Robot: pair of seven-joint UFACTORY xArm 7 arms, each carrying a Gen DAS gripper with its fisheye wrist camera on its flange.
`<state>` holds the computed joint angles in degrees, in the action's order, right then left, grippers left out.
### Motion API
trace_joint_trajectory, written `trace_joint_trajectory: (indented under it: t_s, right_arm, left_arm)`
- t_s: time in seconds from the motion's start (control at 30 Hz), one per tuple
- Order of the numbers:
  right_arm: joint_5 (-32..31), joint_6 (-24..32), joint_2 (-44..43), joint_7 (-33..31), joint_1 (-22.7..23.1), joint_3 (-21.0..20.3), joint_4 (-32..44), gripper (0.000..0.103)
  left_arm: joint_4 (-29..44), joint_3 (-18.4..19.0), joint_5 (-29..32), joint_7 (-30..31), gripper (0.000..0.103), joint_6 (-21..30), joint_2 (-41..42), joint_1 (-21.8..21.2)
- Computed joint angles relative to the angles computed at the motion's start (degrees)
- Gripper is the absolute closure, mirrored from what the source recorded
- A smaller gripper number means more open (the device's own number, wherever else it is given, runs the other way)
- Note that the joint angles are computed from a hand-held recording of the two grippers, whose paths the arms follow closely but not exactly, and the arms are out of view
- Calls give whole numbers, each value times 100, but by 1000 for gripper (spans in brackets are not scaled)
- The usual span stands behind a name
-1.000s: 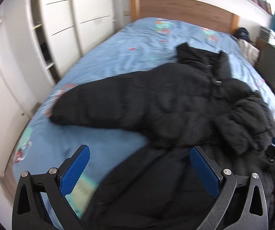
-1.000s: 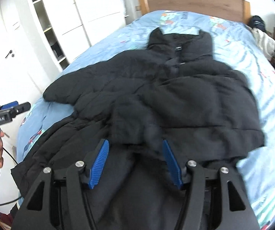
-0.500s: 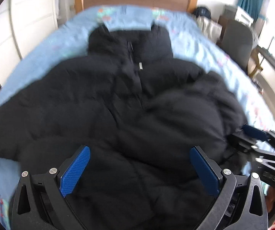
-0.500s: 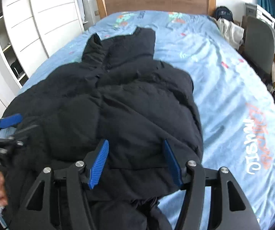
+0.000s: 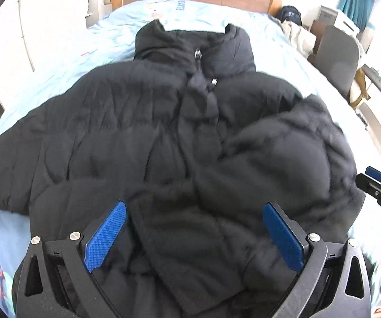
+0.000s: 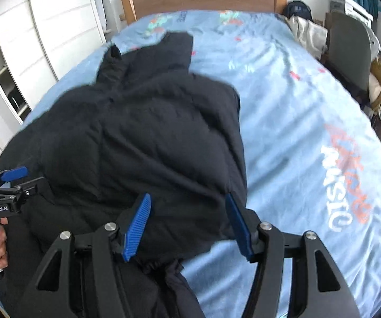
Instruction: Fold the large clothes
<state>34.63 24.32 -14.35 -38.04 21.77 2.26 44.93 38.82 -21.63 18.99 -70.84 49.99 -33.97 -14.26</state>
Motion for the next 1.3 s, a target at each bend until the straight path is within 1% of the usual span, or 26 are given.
trace_joint_trajectory:
  t_s: [0.1, 0.2, 0.27, 0.37, 0.43, 0.5, 0.57, 0.63, 0.77, 0.9, 1.0, 1.03, 1.1, 1.13, 1.17, 1.2, 1.3]
  right_arm:
    - [8, -83, 215, 155, 18, 70, 312, 45]
    - [-43, -72, 584, 379, -26, 185, 540, 45]
    - [-111, -88, 757, 506, -89, 264, 539, 45]
    - [115, -102, 743, 316, -162, 254, 342, 45]
    - [-19, -96, 611, 427, -262, 255, 190, 45]
    - [-425, -84, 410, 852, -398, 291, 39, 45]
    - [-667, -39, 180, 1101, -448, 275, -93, 45]
    - [-1014, 49, -216, 1402, -500, 286, -295, 45]
    - [-1345, 395, -1066, 1676, -397, 200, -642, 45]
    - [-1520, 805, -2017, 2067, -220, 204, -999, 45]
    - [-1650, 1131, -2691, 2446, -115, 292, -1231, 45]
    - [-1667, 1213, -2887, 2575, -61, 319, -1294, 45]
    - [-1692, 1389, -3261, 2838, 52, 382, -1413, 45]
    - [-1722, 1473, -3456, 2998, 94, 458, -1481, 45]
    - [-1744, 1580, -3690, 3175, 143, 534, -1551, 45]
    - [-1749, 1674, -3893, 3345, 207, 595, -1612, 45]
    - [-1824, 1920, -4265, 3754, 365, 749, -1676, 45]
  left_arm:
    - [210, -28, 221, -43, 1, -131, 364, 172]
    - [244, 59, 347, -7, 1, -221, 793, 203]
    - [29, 189, 335, 31, 1, -340, 788, 124]
    - [-273, 302, 221, 43, 1, -443, 544, 22]
    - [-341, 275, 155, 51, 1, -270, 330, -11]
    - [-363, 243, 104, 91, 1, -59, 132, -40]
    - [-435, 246, -22, 171, 1, 193, -207, -115]
    - [-518, 204, -148, 234, 1, 499, -607, -188]
    - [-764, 160, -445, 360, 1, 1198, -1687, -337]
    - [-952, 36, -678, 461, 1, 2278, -3046, -441]
    - [-948, -13, -782, 717, 1, 3042, -3861, -440]
    - [-938, -18, -774, 842, 1, 3409, -4244, -454]
    - [-933, 51, -830, 1074, 1, 3918, -4768, -444]
    - [-943, 162, -854, 1184, 1, 4254, -5149, -453]
    - [-973, 230, -890, 1251, 1, 4408, -5392, -428]
    - [-998, 365, -890, 1338, 1, 4668, -5742, -414]
    - [-986, 642, -668, 1641, 1, 5302, -6484, -248]
